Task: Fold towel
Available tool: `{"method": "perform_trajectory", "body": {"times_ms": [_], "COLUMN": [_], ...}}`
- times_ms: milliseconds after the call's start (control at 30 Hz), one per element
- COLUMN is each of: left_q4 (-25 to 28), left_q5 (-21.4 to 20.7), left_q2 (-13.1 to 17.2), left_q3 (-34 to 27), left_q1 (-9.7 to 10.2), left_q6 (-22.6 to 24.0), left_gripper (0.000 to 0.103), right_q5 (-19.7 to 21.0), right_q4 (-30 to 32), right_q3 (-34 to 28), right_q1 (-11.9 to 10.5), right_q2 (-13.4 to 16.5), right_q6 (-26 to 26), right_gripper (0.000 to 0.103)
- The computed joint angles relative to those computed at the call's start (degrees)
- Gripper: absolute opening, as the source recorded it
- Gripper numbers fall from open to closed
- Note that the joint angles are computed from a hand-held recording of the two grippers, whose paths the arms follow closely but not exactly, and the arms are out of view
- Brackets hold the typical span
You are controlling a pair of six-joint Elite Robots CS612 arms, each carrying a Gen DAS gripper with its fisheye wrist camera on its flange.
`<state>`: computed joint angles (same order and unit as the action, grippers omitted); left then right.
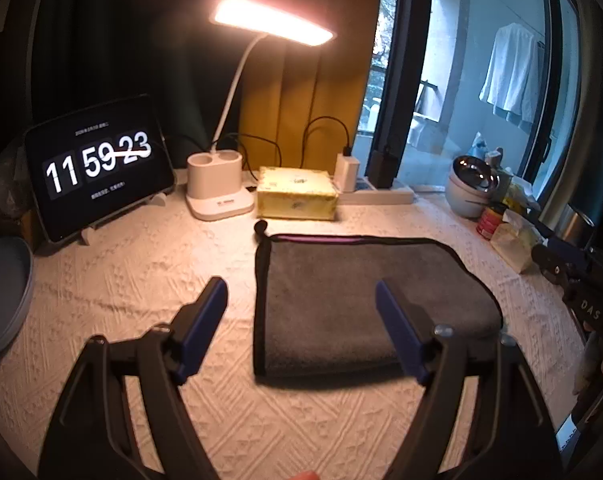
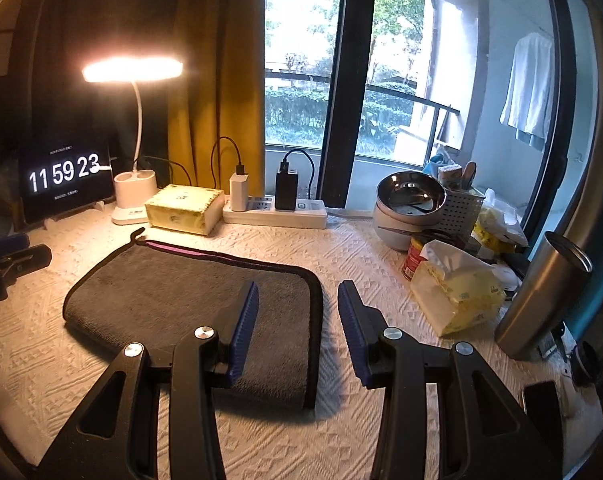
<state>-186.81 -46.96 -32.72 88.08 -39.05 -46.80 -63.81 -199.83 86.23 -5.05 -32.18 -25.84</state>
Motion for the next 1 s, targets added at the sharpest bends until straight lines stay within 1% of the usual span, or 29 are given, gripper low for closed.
{"method": "perform_trajectory", "body": {"times_ms": [433,733,900,967,1000], "left_q4": [-0.1,-2.6,-4.4,-5.1,-5.2], "left_q5": [3.5,6.5,9.9,11.2,11.6], "left_q2": [-1.2,-2.3,-2.7,-2.7,-2.7], "left_q3": [2.7,4.4,5.0,5.1,5.1], "left_q1": [-2.1,-3.57,-4.67,-5.07,-5.22], "left_q6": [-1.6,0.2,2.2,3.0,3.3], "left_gripper": [0.078,0.078,0.078,0.08,0.087], "right_q5": [1.5,2.8,3.9,4.8,5.5], "right_q4": [-3.6,-7.0,-9.5,-10.7,-11.5], "right_q3": [4.4,7.9,9.9,10.6,10.8], "right_q1": [-1.1,-2.1,-2.8,-3.2,-3.4], "right_q2": [-1.9,-3.9,-4.8,-5.1,-5.1], "right_q6": [1.0,2.2,3.0,3.6,3.9], "right_gripper": [0.044,0.044,0.044,0.044,0.044]}}
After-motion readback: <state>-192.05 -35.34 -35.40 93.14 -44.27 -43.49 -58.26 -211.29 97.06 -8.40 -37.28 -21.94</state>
